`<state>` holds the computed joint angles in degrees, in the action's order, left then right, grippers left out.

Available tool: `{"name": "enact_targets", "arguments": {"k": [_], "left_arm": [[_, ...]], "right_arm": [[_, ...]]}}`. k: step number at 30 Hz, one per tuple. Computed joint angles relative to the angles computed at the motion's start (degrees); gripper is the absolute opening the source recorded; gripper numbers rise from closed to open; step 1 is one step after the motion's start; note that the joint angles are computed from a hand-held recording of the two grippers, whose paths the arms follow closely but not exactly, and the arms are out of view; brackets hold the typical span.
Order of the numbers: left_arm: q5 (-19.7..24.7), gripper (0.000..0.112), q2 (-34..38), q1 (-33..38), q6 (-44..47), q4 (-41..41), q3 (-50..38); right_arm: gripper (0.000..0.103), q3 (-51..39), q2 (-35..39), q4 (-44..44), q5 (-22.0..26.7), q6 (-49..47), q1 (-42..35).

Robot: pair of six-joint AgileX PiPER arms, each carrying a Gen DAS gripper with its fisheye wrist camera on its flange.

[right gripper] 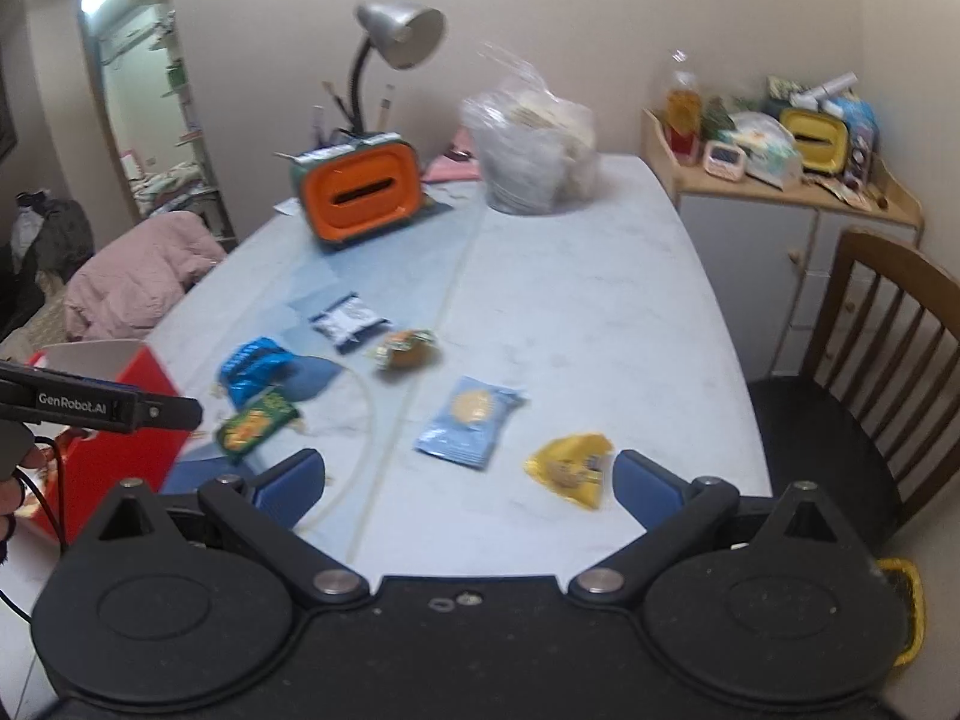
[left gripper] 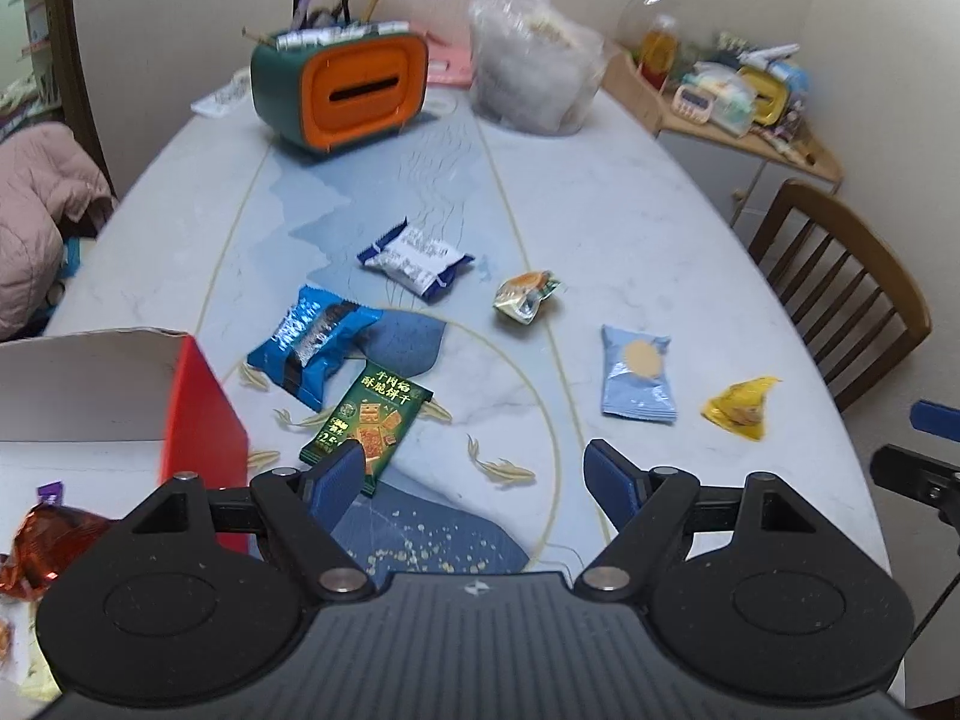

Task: Organize snacks
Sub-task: 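Move both open grippers out of the box toward the snacks on the table, then grasp the green cracker pack with the left gripper while the right grasps the yellow bag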

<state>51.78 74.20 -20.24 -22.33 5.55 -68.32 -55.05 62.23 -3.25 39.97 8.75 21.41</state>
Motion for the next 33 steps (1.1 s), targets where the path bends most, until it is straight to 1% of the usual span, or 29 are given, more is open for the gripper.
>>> {"name": "enact_targets", "arguments": {"k": [3,7,11,13,16,21,24,30,33], "left_arm": [[0.69,0.08,5.09,1.93,2.5,-2.33,-2.77],[1.76,0.08,10.74,4.23,4.34,-4.11,-5.59],[2.79,0.08,15.58,5.31,3.03,-1.89,-7.98],[2.94,0.08,17.52,5.07,1.57,0.86,-8.74],[3.63,0.08,20.83,5.56,1.74,2.16,-10.67],[5.12,0.08,25.44,6.65,1.39,3.5,-13.73],[5.7,0.081,26.85,7.07,1.72,3.74,-14.63],[4.59,0.081,27.59,8.31,3.71,1.47,-15.24],[3.76,0.079,27.36,8.14,4.24,1.21,-14.7]], "right_arm": [[0.102,-0.29,3.02,6.26,-1.03,-7.49,-5.83],[0.1,-1.56,9.08,11.32,-2.65,-15.56,-10.13],[0.098,-3.48,15.4,14.66,-3.08,-20.92,-12.26],[0.097,-4.41,18.0,15.73,-3.47,-22.7,-12.77],[0.096,-5.64,21.16,17.29,-3.67,-25.3,-13.13],[0.092,-8.12,25.68,17.49,-3.95,-26.89,-13.1],[0.09,-9.35,28.04,17.57,-4.09,-27.1,-13.14],[0.086,-10.43,31.04,16.09,-5.18,-25.61,-12.89],[0.08,-10.89,31.92,16.39,-5.05,-25.56,-13.1]]}}
